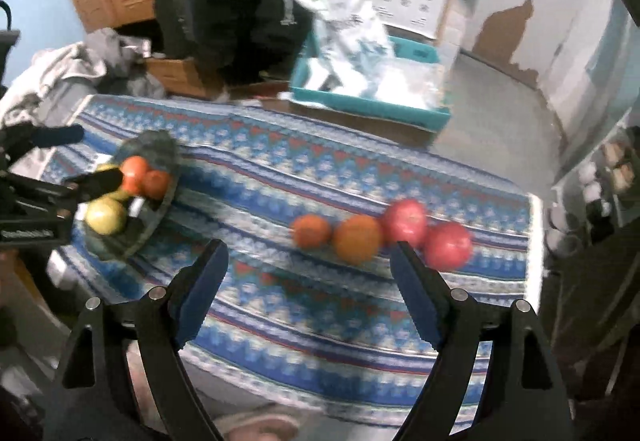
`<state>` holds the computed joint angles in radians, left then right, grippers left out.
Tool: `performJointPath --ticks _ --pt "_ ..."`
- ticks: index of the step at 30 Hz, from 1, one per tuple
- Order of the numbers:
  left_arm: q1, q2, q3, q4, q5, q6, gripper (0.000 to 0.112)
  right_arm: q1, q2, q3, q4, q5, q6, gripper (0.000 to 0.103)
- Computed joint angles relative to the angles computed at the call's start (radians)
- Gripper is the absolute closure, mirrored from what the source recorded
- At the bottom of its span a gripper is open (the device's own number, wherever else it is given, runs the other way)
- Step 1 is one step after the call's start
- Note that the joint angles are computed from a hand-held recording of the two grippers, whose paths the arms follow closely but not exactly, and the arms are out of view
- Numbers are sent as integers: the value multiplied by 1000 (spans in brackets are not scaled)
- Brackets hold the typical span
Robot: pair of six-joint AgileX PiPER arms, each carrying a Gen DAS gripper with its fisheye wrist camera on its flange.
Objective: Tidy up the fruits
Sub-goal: 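Move both grippers away from the bowl toward the loose apples and oranges, then grasp the small orange with the left gripper while the right gripper grasps a red apple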
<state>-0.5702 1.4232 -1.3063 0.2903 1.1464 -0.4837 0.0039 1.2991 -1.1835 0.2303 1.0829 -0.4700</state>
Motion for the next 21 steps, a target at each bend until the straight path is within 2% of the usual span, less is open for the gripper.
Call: performJointPath --ticks 5,8,17,21 --pt "-77 124 -106 10 -1 19 22 -173 89 -36 58 4 -126 21" --pt "-106 193 -157 -2 -12 43 22 -225 131 -58 74 8 -162 21" --pt "-87 340 -247 -79 -41 117 22 -315 291 -152 77 15 -251 21" --pt "-63 404 -252 -111 -93 151 22 -320 393 -203 47 -3 -268 21"
